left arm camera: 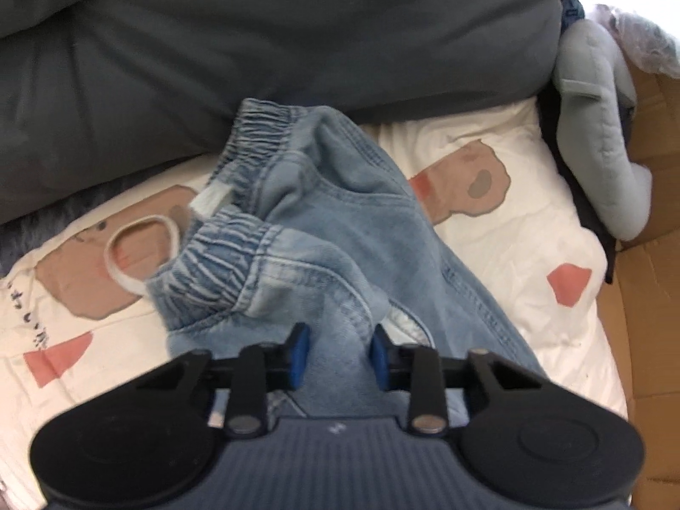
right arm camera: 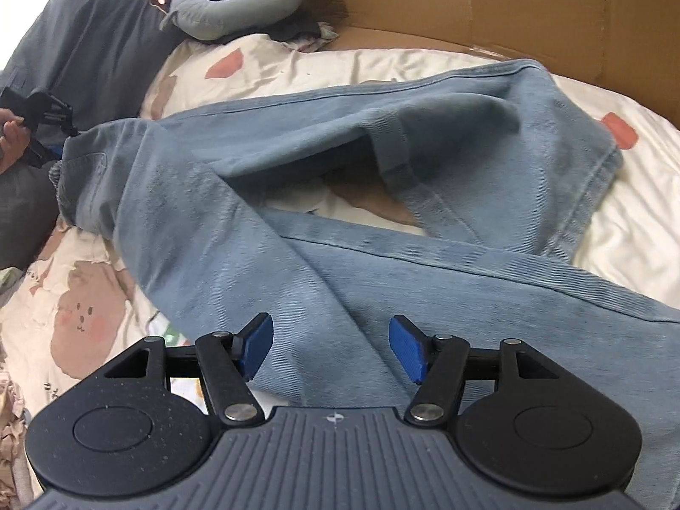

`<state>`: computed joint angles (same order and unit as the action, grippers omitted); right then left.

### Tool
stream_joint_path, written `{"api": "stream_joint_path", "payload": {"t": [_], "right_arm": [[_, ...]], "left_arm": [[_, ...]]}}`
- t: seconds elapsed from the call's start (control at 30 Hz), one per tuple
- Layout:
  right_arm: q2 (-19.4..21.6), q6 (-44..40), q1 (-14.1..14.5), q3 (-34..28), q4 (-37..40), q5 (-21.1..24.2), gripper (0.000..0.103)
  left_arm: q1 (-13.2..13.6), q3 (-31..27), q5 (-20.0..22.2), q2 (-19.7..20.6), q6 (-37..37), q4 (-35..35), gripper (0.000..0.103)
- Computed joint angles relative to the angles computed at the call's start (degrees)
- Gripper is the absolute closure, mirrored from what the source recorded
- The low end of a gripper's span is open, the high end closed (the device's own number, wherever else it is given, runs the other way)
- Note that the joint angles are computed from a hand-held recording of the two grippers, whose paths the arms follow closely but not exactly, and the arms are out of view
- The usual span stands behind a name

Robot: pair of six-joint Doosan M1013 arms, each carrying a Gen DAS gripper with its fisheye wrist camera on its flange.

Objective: Fold clothes

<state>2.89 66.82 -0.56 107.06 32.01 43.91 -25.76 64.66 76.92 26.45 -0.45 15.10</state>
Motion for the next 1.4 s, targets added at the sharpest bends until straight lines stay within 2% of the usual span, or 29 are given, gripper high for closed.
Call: {"api": "stream_joint_path", "payload": {"t": [0.1,0.3,0.47,0.5,0.87,0.97,1.1,1.17,1.27,1.37,1.4], "right_arm": [[-0.2,-0.6,0.1,0.1,0.7,0.7,0.036],[-0.6,-1.7,0.4,0.0,1.4,1.0,0.036],[-0.6,-3.4,0.7,-0.6,2.7,2.2,0.036],[-0.6,-3.4,0.7,-0.7,2.8,2.4,0.036],[-1.2,-4.4,0.4,-1.1,6.5,6.0,0.036],[-1.0,-4.7,0.5,-1.4,6.4,6.6,0.036],[0.2,-5.7,0.9,-2.1,5.9,6.8,0.036],[1.2,-6.2,0.9,-2.7,6.3,7.7,0.036],[3.1,-6.8,1.4,-3.8,5.1,9.8,0.036],[4.7,-3.9,2.3,-5.0,3.0,10.8,0.036],[5.0,-3.5,2.5,-5.4,2.9,11.1,0.036]], "left_arm": [[-0.8,2.7,-0.9,-2.3,-1.6,0.3,0.082],[-3.1,7.8,-1.2,-6.2,-7.0,2.0,0.088],[-4.9,10.8,2.4,-8.7,-9.8,1.6,0.094],[-5.2,11.2,3.3,-9.0,-10.1,1.4,0.095],[-7.6,20.3,2.0,-14.1,-14.9,-0.7,0.096],[-7.7,22.8,1.7,-14.8,-15.3,-2.6,0.093],[-7.8,23.7,3.9,-14.4,-13.0,-4.7,0.083],[-7.8,24.1,5.2,-14.3,-12.4,-5.7,0.085],[-7.2,25.1,5.1,-14.6,-14.4,-7.7,0.072],[-6.7,24.7,5.0,-15.0,-15.4,-8.7,0.069],[-6.8,24.3,5.2,-15.2,-15.1,-8.0,0.062]]}}
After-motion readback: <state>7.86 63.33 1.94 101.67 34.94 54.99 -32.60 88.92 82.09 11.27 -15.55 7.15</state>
